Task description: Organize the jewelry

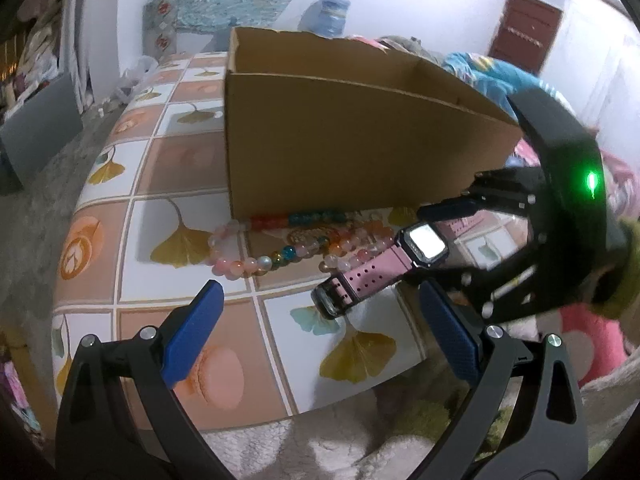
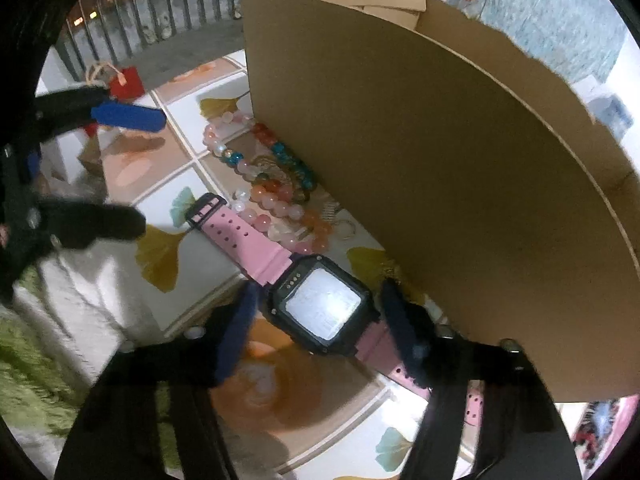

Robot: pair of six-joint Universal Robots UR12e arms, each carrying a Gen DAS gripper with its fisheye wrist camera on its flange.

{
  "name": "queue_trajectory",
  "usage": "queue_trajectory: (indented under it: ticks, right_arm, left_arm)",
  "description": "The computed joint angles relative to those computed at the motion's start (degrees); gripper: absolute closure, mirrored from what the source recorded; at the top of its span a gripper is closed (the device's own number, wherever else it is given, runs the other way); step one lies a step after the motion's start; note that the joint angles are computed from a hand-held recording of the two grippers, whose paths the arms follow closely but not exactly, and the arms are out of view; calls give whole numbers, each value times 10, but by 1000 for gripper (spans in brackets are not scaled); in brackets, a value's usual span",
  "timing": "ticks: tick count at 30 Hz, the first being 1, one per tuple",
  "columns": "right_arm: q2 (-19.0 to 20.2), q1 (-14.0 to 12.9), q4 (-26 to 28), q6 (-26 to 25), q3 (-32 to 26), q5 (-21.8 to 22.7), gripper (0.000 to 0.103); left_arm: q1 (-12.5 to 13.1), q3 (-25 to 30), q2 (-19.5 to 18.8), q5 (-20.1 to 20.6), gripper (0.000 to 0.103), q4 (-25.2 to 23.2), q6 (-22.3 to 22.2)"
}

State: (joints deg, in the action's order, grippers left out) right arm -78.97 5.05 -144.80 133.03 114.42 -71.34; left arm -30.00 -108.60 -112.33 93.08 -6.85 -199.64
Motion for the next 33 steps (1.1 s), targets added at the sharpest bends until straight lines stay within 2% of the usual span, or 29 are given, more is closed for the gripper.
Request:
queue_trajectory:
  ticks: [4,9,11,13,16,20,21,23,26,30,33]
  right_arm:
    - [-4,-7,29,-15,-3,12,46]
    - [1,-28,128,-26,-34,60,50]
    - [5,-34,173,-29,-48,72,50]
    - [12,-37,198,-36,-61,78,50]
    - [18,-42,240,-44,-75,89,50]
    - [23,-43,276,-66,-86,95,50]
    - [29,-37,278,-61,-92,96,50]
    - [33,-38,304,-73,-101,100,50]
    - [33,-41,329,-88,-107,104,50]
    - [33,-44,357,-98,-112,114,50]
    - [32,-46,355,-94,-110,119,50]
  left_arm:
    - [-12,6,-4,33,9,-9,38]
    - [-32,13,-11,85,9,1,99]
    - [-41,16,-14,102,22,7,131]
    - [-49,23,-19,115,29,1,164]
    - [-56,34,-26,128,46,-15,195]
    - [-67,42,-36,147,55,-10,242]
    - [-69,44,-38,152,55,-9,252]
    - [-72,47,-42,156,64,-9,269]
    - [-73,54,-48,159,78,-20,278]
    - [-73,61,-52,157,87,-35,271]
    - [-71,64,-51,145,95,-40,259]
